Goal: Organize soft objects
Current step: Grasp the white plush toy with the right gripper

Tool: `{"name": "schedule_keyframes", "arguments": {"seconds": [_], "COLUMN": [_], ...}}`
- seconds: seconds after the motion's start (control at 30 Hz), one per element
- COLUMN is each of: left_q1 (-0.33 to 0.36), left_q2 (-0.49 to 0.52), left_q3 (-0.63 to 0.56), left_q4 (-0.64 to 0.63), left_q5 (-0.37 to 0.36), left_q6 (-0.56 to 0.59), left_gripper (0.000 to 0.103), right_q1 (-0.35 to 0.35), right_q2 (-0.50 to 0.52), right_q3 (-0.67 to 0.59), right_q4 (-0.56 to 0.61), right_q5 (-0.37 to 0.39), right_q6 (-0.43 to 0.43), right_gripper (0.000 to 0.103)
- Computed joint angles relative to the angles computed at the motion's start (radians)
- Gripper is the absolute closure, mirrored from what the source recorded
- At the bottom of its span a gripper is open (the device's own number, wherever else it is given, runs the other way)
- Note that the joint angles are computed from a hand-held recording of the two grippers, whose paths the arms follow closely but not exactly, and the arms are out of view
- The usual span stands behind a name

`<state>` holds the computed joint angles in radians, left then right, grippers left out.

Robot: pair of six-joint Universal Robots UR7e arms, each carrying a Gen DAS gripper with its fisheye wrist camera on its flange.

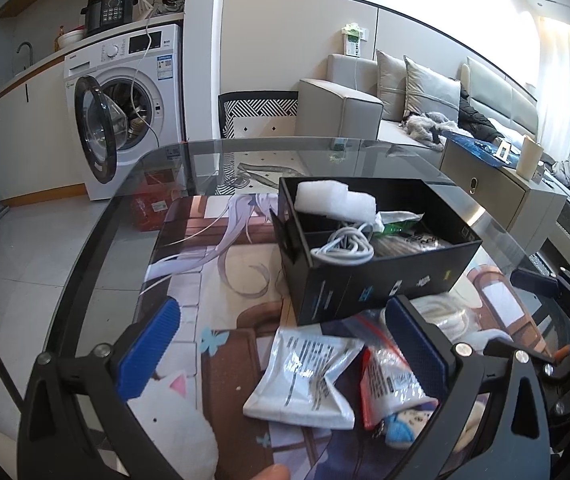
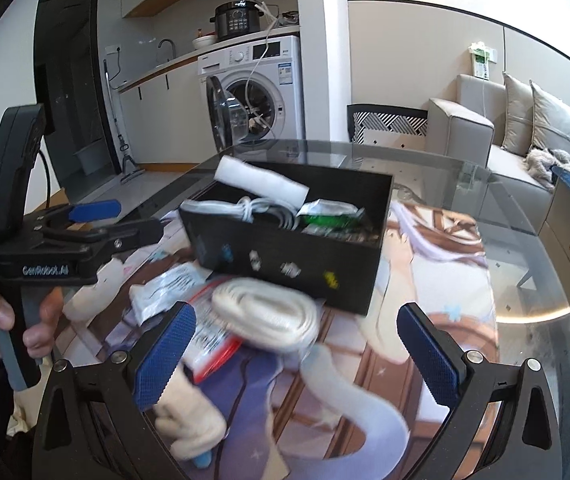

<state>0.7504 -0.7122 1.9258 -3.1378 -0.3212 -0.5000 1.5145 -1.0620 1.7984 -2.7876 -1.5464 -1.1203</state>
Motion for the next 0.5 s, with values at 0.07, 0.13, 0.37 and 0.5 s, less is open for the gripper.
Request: {"name": "schedule_keyframes", "arguments": {"seconds": [0.07,0.13,0.37,0.5], "left_q1": [-0.004,-0.009,-0.015,-0.016], "left_q2": [-0.004,-0.007,-0.014,-0.012], "left_q3": [0.013,0.023,0.043,0.043], "left_q4": [0.010,0.024,0.075,0.067], "left_q5": [0.004,0.010,0.007,0.006], "left_q6": [-0.023,-0.048,-0.118,-0.112], "left_gripper": [0.000,0.000,0.000,0.000], "right_q1": [-0.006,-0.013,-0.025,-0.023], "right_q2": [-0.009,-0.021,-0.045,-0.042], "right_q3": [0.013,0.029,0.084,0.093], "right_q4": [0.003,0.015,0.038,0.044], "right_q5": [0.001,0.007,-0.001,-0.017], "right_q6": [-0.001,-0.001,-0.026,-0.032], "right_gripper": [0.001,0.001,0.001,0.001]}}
